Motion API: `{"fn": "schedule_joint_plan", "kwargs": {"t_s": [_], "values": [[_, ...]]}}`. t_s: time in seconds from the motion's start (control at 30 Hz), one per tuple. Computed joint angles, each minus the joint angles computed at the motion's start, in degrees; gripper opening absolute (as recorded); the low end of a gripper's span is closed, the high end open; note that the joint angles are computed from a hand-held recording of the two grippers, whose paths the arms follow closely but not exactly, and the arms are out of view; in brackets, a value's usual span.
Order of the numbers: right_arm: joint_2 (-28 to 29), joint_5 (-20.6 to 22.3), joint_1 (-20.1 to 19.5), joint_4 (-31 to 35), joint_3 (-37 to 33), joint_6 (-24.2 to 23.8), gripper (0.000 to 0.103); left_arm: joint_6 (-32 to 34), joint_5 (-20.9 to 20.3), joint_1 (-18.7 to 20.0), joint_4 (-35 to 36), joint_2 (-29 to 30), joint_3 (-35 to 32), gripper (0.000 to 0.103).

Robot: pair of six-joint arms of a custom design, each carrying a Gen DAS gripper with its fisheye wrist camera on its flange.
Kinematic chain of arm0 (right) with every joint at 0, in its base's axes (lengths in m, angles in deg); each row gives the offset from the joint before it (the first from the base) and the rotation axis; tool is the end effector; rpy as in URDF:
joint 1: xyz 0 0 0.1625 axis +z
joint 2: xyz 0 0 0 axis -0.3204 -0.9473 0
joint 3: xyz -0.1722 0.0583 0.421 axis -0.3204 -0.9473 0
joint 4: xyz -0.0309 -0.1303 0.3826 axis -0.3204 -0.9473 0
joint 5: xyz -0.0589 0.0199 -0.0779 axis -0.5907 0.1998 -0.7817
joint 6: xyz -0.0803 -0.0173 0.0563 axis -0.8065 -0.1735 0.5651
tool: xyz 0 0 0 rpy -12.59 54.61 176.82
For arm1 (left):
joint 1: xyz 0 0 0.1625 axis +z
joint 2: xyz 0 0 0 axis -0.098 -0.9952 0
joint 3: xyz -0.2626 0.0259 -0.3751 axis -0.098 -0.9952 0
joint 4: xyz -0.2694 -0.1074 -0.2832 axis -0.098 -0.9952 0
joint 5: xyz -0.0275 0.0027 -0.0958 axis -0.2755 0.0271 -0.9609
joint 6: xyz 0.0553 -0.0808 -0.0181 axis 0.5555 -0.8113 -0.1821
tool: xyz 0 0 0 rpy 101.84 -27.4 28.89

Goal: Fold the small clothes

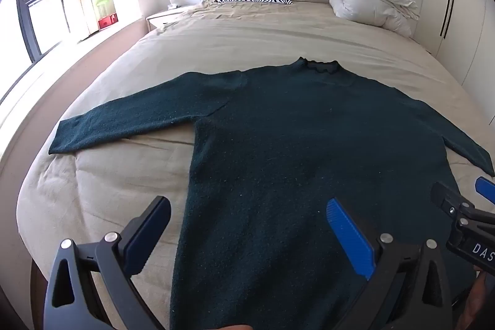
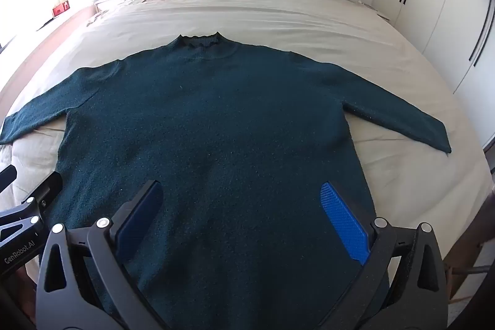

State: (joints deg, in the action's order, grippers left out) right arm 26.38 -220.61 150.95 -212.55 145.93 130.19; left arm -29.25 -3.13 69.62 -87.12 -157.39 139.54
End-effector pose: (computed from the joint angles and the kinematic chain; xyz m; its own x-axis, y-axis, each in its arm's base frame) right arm 0.3700 -0.3438 0.0218 -0.6256 0.2940 0.7226 -0.2808 0.7793 -0.5602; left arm 0.0287 -0.4077 0.4115 -0.7041 0.1203 -0.6998 0.5181 0.7610 -0.3904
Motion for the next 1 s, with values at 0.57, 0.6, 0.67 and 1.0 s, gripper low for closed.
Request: {"fn": "schedule_joint_plan", "kwargs": {"t_s": [0.57, 0.6, 0.67, 1.0], "values": [[0.13, 0.05, 0.15, 1.76, -0.20, 1.13, 0.103, 0.38, 0.77, 0.28, 0.68, -0.23, -0.03, 0.103], [0.12, 0.05, 0.21, 1.82, -0.20, 1.22, 0.103, 0.47, 0.69, 0.45, 0.67, -0.20, -0.10, 0.103], [0.13, 0.10, -0.07, 1.44, -0.15, 0.84, 0.103, 0.56, 0.69, 0.56, 0.45, -0.06, -0.06, 0.103], [0.19, 0.29, -0.11, 0.98, -0.08, 0.55, 0.103, 0.47, 0.76, 0.76, 0.16, 0.30, 0.05, 0.103]]}}
